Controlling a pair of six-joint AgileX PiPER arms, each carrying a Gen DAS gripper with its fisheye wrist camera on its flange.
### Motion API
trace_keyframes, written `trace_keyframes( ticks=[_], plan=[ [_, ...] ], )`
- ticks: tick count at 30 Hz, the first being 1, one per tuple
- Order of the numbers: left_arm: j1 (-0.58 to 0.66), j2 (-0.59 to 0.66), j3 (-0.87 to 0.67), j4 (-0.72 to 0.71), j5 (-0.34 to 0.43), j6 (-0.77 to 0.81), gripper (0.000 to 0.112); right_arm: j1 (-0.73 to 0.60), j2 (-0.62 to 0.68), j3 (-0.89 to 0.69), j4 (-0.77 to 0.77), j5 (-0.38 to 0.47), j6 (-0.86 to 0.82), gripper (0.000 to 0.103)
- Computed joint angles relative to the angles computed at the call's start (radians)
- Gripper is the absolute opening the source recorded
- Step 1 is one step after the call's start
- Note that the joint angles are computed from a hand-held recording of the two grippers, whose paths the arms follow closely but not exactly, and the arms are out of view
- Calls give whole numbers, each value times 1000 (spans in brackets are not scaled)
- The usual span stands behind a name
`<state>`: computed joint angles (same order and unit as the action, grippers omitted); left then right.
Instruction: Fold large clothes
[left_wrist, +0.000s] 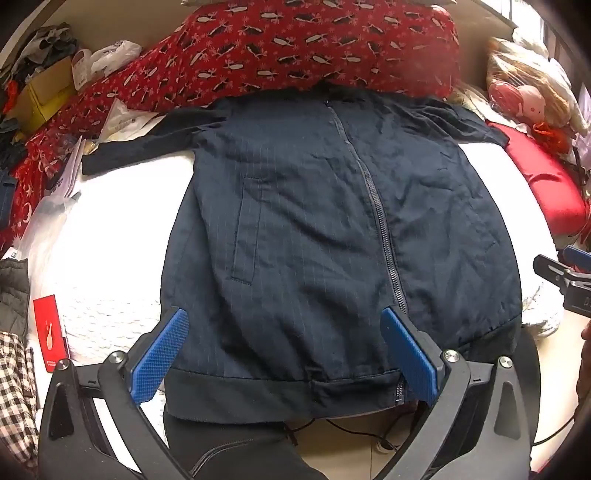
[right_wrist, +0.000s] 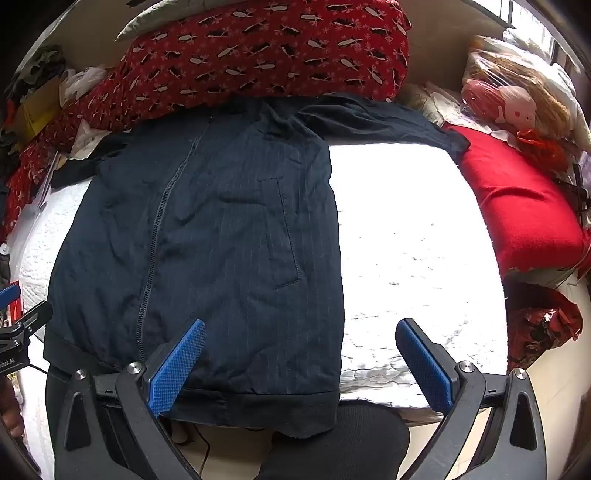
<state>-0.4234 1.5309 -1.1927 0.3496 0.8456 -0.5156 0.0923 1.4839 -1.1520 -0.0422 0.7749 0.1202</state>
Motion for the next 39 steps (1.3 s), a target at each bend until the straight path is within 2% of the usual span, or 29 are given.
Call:
trace_keyframes(
  ticks=[7, 20, 25, 28, 31, 33, 39],
  plan=[
    [2, -14, 12, 2, -19, -1, 103, -10, 6, -6, 11, 9, -15, 102],
    [27, 7, -6, -34, -6, 41, 103, -1, 21, -3, 4, -1, -2, 102],
    [37, 17, -6, -40, -6, 47, 103, 2, 28, -11, -8, 14, 10, 102],
    [42, 19, -5, -47, -7, 53, 103, 5, 39, -28, -21, 52, 18, 102],
    [42, 20, -3, -50, -7, 55, 103, 3, 36, -17, -13, 31, 15, 102],
    [41, 20, -3, -49, -7, 55, 103, -4, 31, 2, 16, -15, -1, 102],
    [52, 24, -3, -57, -8, 69, 103, -2, 39, 0, 23, -15, -4, 102]
  ],
)
